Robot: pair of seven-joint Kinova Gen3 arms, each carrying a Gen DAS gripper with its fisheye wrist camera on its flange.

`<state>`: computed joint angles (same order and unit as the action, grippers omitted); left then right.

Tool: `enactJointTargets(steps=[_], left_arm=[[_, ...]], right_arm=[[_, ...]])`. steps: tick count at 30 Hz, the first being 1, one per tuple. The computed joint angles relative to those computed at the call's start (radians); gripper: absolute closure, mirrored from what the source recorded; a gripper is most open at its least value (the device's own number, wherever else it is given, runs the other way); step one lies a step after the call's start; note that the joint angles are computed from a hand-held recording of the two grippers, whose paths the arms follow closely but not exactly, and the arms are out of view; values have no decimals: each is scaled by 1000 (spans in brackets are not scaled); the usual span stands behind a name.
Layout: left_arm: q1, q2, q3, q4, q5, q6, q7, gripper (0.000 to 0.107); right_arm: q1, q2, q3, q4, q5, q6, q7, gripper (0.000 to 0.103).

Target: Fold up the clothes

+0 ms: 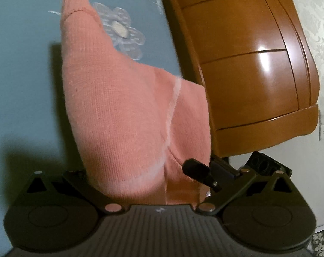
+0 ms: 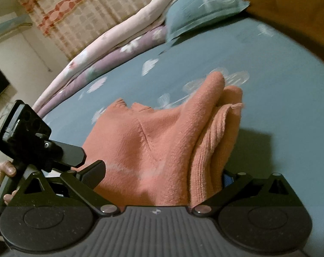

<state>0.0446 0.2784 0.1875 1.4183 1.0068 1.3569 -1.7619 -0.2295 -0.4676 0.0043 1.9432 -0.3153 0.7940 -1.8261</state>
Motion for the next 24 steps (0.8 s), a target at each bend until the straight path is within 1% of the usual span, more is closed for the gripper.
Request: enactJointTargets(steps=[3, 5, 11, 13, 16, 18, 20, 21, 22, 24], left_arm=[[55, 69, 31, -72, 7, -51, 35, 7], [87, 112, 52, -112, 14, -100, 61, 7], [149, 201, 106, -206, 2, -219, 102, 7], [155, 221, 120, -210, 8, -259, 115, 6], [172, 235, 128, -212, -25, -297, 132, 7], [189, 250, 129, -226, -67, -296, 156, 7], [204, 261, 126, -236, -119, -278, 179, 7], [208, 262, 125, -231, -134, -276, 168, 7], [194, 256, 141, -220, -152, -272, 141, 7], [183, 242, 139, -217, -182, -238, 83, 7]], right_arm=[[11, 3, 82, -24, 22, 26, 59, 0], [22, 10, 132, -43, 31, 40, 108, 0], [57, 76, 227, -105, 36, 47, 278, 0], [58, 103, 272, -109, 0, 27, 349, 0], [57, 142, 342, -107, -72, 2, 453, 1], [62, 163, 382, -92, -133, -16, 492, 2], [110, 180, 358, -71, -135, -40, 484, 2], [137, 188, 339, -62, -128, -53, 469, 2], [168, 181, 310, -48, -108, -69, 451, 2], [228, 162, 256, -24, -74, -101, 411, 3]])
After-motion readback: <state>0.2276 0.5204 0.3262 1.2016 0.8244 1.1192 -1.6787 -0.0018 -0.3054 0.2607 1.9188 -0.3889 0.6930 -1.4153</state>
